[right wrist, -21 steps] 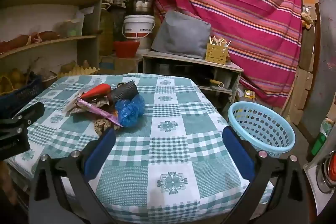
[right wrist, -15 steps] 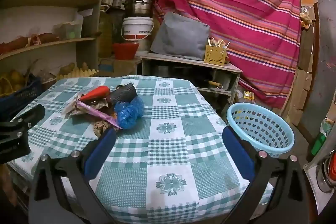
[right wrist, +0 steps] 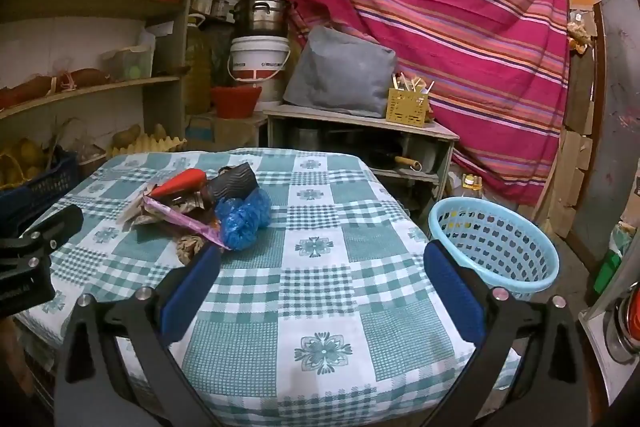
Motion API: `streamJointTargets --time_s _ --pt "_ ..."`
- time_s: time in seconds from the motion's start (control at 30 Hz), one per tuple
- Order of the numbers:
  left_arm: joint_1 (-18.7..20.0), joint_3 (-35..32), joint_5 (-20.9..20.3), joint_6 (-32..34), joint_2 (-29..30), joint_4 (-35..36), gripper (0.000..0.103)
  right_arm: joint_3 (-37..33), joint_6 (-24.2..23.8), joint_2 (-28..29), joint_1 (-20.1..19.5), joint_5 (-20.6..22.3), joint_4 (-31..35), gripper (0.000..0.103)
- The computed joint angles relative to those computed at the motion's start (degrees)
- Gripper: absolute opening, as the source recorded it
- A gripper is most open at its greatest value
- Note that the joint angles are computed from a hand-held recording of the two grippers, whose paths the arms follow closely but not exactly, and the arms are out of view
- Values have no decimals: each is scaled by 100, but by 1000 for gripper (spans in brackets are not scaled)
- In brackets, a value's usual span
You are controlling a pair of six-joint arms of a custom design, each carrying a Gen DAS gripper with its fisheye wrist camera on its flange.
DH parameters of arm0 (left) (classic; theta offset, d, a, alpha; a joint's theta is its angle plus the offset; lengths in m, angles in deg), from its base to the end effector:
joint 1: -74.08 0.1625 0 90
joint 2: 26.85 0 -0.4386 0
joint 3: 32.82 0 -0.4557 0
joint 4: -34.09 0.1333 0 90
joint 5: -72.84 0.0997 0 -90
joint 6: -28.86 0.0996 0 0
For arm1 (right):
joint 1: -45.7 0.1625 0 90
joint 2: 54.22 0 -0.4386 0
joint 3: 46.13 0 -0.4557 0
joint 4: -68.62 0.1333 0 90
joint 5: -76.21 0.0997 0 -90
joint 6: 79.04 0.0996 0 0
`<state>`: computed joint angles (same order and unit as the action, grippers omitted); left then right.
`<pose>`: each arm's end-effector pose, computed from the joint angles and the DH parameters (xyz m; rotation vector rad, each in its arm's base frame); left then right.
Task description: Collect trash
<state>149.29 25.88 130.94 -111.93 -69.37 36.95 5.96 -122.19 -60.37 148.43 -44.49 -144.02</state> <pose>-0.0266 -0.8290 0.2101 0.5562 2.0074 -1.2986 0.2698 -0.8200 -0.0407 0.5401 -1.9232 1.3497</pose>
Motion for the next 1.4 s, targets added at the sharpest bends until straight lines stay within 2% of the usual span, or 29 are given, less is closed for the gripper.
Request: streamJointTargets --time_s 0.17,0.23,0.43,1.4 --pt "-3 -123 5 -15 84 32 98 2 -11 -5 5 -5 -26 99" --pt "6 170 25 32 -86 -132 98 -17 -27 7 11 -14 -34 99" --pt "-29 198 -15 26 -75 -175 98 0 -14 0 1 4 -45 99" --pt "13 171 36 21 -99 -128 98 18 -27 -14 -2 -12 -37 99"
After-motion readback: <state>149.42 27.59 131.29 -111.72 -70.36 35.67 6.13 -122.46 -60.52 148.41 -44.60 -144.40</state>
